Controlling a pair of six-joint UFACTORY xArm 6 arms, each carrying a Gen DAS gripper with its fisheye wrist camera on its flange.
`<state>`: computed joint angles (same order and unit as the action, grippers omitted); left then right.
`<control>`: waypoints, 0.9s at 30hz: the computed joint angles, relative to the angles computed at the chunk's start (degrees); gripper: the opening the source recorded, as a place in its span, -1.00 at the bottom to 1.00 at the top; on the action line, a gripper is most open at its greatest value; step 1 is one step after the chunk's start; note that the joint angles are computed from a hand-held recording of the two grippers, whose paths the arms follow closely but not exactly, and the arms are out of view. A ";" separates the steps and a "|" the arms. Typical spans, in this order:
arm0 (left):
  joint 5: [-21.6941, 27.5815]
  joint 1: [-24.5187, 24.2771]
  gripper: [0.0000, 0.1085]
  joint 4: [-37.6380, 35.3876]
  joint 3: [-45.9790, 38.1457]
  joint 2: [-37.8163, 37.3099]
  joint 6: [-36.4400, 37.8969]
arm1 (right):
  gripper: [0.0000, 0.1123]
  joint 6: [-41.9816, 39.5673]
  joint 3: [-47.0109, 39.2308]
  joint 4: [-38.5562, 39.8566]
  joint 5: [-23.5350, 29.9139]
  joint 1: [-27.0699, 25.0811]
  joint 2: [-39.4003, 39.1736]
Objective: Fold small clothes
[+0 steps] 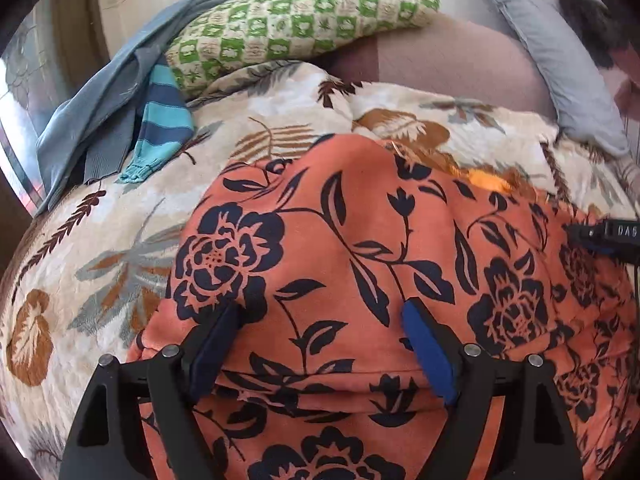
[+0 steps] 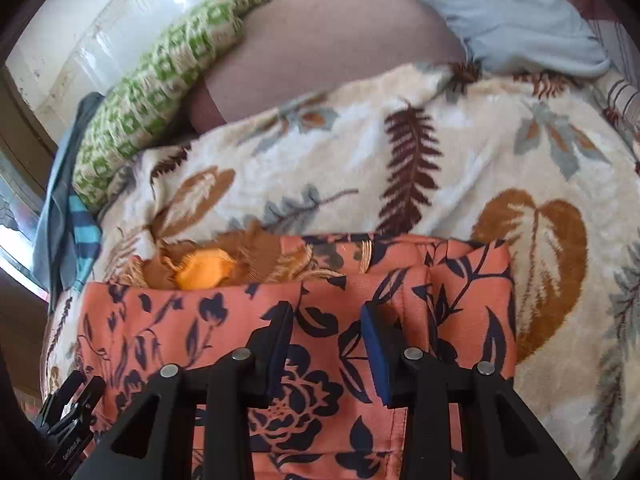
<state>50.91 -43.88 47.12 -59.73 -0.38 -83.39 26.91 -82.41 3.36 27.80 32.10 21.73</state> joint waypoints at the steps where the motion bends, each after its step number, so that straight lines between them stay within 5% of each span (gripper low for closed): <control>1: 0.13 -0.03 0.58 0.11 -0.22 0.20 0.09 | -0.31 0.50 0.11 -1.68 -1.13 0.08 0.13; 4: -3.53 1.53 0.59 -0.55 1.90 -1.65 -1.43 | -0.31 2.58 -1.23 -7.87 0.48 0.87 0.02; 10: -2.71 1.59 0.59 3.64 4.05 -4.42 -9.19 | -0.31 -3.33 2.89 -1.02 -4.29 2.17 -3.87; 13: -2.74 2.10 0.62 -0.36 3.30 -3.00 -5.04 | -0.31 -7.16 4.22 1.65 -4.40 3.90 -5.48; 17: 0.20 0.75 0.76 -0.90 0.73 -0.44 -0.95 | -0.30 -6.24 1.46 -1.47 3.80 5.72 -2.98; 20: -1.30 1.44 0.83 -1.74 1.35 -0.63 -0.69 | -0.30 -2.89 0.99 -8.04 3.78 6.49 -2.56; 27: -1.37 1.47 0.88 -2.19 1.14 -0.27 -0.02 | -0.30 0.48 5.86 -7.64 -0.67 5.38 -6.29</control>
<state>49.54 -42.41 44.94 -58.58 -0.65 -83.40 27.39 -76.55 -4.29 27.13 37.48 15.44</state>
